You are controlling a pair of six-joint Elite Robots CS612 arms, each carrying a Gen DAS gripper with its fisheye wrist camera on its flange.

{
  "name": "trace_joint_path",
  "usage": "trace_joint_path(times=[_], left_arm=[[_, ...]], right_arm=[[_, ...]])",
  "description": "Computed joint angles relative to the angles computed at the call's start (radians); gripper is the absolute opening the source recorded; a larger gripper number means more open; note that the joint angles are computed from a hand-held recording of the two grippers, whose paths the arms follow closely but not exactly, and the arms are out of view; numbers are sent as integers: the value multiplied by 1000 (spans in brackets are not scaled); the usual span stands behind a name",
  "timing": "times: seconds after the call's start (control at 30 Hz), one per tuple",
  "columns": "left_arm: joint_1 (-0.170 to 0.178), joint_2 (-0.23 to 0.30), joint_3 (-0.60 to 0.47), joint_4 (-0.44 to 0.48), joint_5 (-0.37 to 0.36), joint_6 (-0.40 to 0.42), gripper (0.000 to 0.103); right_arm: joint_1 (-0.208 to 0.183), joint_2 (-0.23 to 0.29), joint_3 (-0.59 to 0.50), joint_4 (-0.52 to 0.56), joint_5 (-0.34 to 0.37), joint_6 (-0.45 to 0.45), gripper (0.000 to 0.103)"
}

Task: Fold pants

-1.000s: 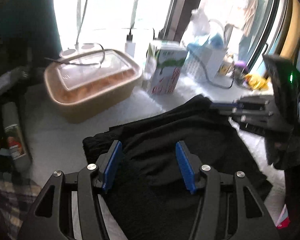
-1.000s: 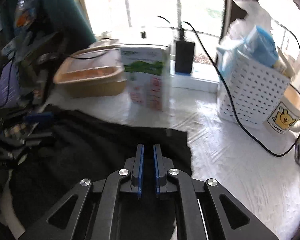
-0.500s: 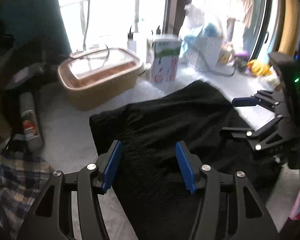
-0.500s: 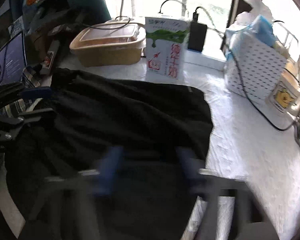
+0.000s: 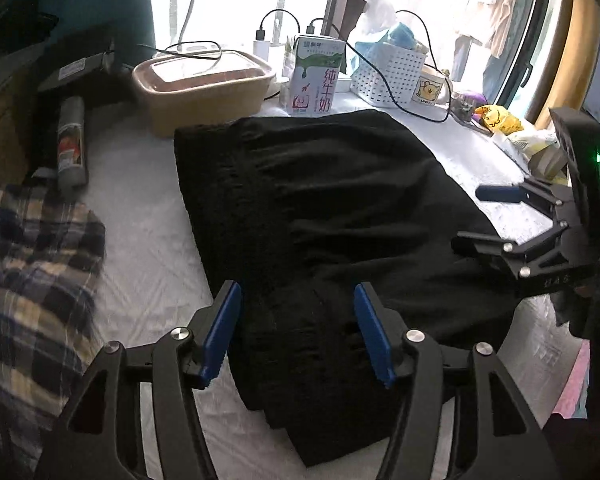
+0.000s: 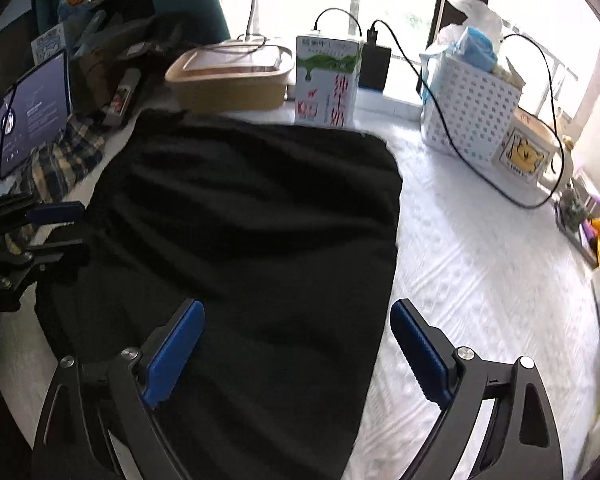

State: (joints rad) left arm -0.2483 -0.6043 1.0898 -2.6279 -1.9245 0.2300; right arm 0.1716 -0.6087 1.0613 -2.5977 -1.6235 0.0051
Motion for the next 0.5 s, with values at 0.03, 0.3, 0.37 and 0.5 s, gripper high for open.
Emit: trace_joint_path(times=[0.03,0.3,0.37,0.5], left_arm=[[-1,-3,6,0,8,4,63],[-6,-10,33,8,50,-5,70],[-6,-15,52,-16,49,-6,73],[-9,-29,81,-36,61,-1,74]], right_arm=[[1,-2,10,-2,-2,6,95],[3,-32,90,-54,-3,47,95],[2,-40,106,-63,2,54,95],[3,-56,140,-87,0,64,95]])
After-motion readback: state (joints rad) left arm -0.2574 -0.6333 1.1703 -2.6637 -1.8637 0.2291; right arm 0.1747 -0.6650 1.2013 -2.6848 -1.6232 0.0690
